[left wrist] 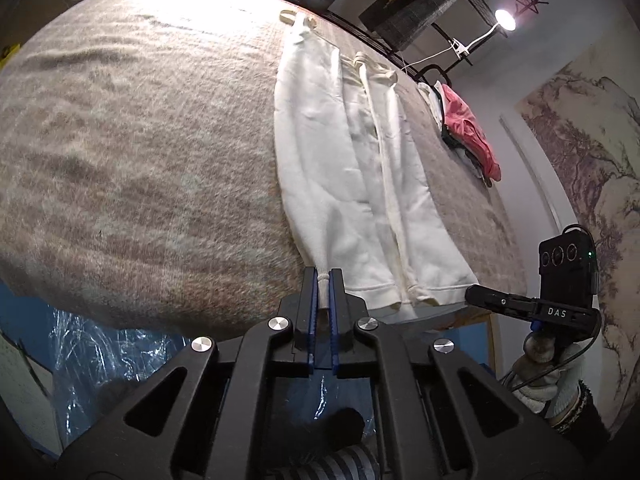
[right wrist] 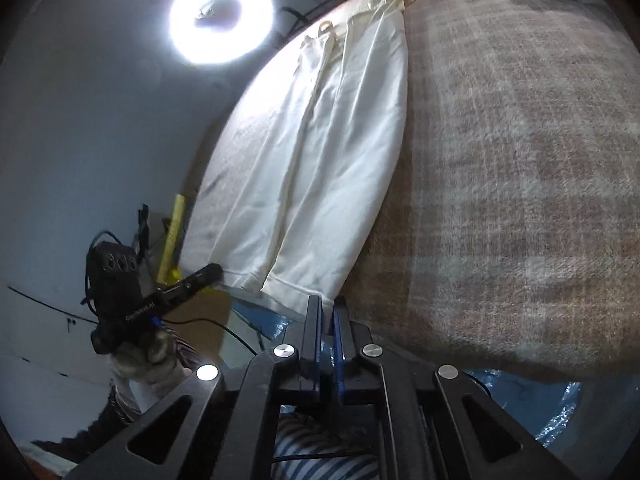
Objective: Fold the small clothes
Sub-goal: 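Close the left tool on the hem end while the right tool grips it too, then lift the hem end up toward the straps with both tools and open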
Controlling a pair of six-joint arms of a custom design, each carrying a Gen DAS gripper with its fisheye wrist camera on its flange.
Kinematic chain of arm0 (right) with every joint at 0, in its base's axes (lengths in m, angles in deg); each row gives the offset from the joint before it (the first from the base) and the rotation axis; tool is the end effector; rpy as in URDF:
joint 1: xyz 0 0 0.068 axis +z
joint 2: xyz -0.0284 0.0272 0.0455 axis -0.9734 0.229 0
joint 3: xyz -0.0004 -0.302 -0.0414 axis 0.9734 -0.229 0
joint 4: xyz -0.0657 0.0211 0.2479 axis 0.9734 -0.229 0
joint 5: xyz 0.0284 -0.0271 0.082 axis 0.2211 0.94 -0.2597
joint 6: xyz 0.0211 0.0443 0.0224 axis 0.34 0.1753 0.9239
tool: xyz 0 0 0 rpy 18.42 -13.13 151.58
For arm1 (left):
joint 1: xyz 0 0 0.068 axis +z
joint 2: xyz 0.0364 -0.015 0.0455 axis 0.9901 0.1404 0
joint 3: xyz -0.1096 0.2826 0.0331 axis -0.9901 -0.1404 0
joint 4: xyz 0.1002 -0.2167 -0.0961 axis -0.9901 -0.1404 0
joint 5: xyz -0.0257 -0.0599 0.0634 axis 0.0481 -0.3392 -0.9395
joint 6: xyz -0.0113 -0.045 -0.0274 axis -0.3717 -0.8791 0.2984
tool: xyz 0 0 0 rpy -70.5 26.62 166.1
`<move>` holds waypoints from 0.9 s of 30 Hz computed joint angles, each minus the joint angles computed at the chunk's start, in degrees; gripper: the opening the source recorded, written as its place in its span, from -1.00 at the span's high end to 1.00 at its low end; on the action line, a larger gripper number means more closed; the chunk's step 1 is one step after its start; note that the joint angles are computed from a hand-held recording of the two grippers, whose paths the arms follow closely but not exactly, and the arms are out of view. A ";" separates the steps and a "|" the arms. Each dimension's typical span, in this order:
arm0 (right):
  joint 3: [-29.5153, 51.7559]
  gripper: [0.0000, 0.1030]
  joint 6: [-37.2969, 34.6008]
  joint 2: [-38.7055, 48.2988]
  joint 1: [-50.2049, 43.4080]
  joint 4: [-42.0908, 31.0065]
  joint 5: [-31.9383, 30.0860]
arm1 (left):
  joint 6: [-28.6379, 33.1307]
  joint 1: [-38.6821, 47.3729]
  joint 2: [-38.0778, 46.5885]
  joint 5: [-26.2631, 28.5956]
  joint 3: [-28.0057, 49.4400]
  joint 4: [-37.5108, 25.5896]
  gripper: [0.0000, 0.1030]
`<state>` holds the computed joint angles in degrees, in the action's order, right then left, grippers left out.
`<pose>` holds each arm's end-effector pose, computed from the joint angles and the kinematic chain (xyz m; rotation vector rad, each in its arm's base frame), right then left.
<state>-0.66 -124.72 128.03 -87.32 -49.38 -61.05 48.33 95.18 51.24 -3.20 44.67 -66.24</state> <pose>0.3348 -0.0371 0.1144 -0.7038 2.6620 1.1331 0.1411 0.0171 0.1584 -0.5998 2.3962 -0.6479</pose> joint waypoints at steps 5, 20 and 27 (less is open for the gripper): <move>1.85 0.95 0.95 1.29 -0.01 -1.79 -1.73 | 0.52 -0.47 2.38 0.57 3.21 -0.25 0.95; 17.17 0.95 14.28 5.50 4.72 0.82 -5.11 | 2.20 1.65 22.49 -2.42 16.90 6.50 0.96; 24.79 0.95 20.97 11.50 7.41 2.76 -3.04 | 1.71 2.25 30.51 -3.21 20.17 10.08 0.95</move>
